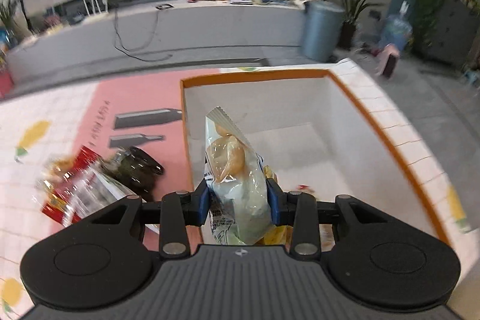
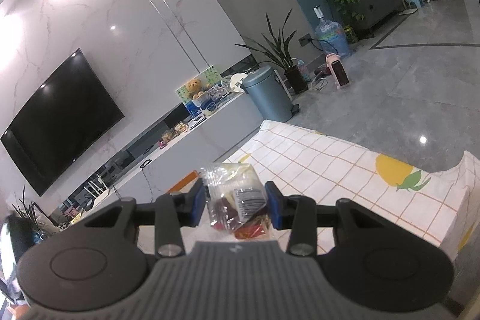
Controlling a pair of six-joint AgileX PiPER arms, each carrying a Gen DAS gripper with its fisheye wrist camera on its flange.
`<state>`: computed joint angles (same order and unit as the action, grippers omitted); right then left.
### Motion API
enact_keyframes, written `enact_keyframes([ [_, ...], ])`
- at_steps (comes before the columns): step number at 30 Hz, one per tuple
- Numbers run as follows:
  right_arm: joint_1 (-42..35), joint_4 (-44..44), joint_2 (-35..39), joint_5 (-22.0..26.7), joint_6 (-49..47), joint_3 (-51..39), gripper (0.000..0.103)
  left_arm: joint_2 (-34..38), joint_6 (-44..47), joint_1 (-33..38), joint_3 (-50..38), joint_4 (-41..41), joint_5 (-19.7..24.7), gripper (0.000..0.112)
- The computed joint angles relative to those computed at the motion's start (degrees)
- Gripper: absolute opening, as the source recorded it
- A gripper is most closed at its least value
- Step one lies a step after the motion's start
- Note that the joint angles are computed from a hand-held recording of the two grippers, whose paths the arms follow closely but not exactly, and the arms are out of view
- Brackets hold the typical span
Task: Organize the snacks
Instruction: 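Carry the chips bag with the left gripper while the right carries the clear packet toward the box, then open the left gripper dropping the chips bag while the right releases the clear packet into the box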
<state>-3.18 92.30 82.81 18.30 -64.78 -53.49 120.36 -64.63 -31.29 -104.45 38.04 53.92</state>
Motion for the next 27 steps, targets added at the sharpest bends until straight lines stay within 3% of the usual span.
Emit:
enact_keyframes([
  [4,0.90,-1.33,0.67,-0.89,1.37,-1.06,0.041,3.74,3.03,-0.66,-4.76,-0.85,2.84,0.042],
  [9,0.57,-2.50,0.83,-0.62,3.57,-1.00,0.041,3.54,3.93,0.96,-2.13,-5.58,-3.68,0.042],
  [14,1.17,-3.76,1.09,-0.84,4.24,-1.51,0.041,2.74,4.14,1.03,-0.67,-5.10,-4.98,0.042],
  [17,1.48,-4.13,1.37,-0.65,3.92,-1.72,0.041,0.56,5.72,1.39,1.54,-6.96,-5.80,0.048],
  [21,1.76,-3.97,1.43,-0.99,3.64,-1.60,0.041,-0.16,2.56,-1.59,1.68,0.24,-0.84,0.074],
  [27,3.20,-6.57,1.87,-2.42,5.47,-2.13,0.041,-5.44,-2.59,-4.48,6.44,5.20,0.65,0.077],
])
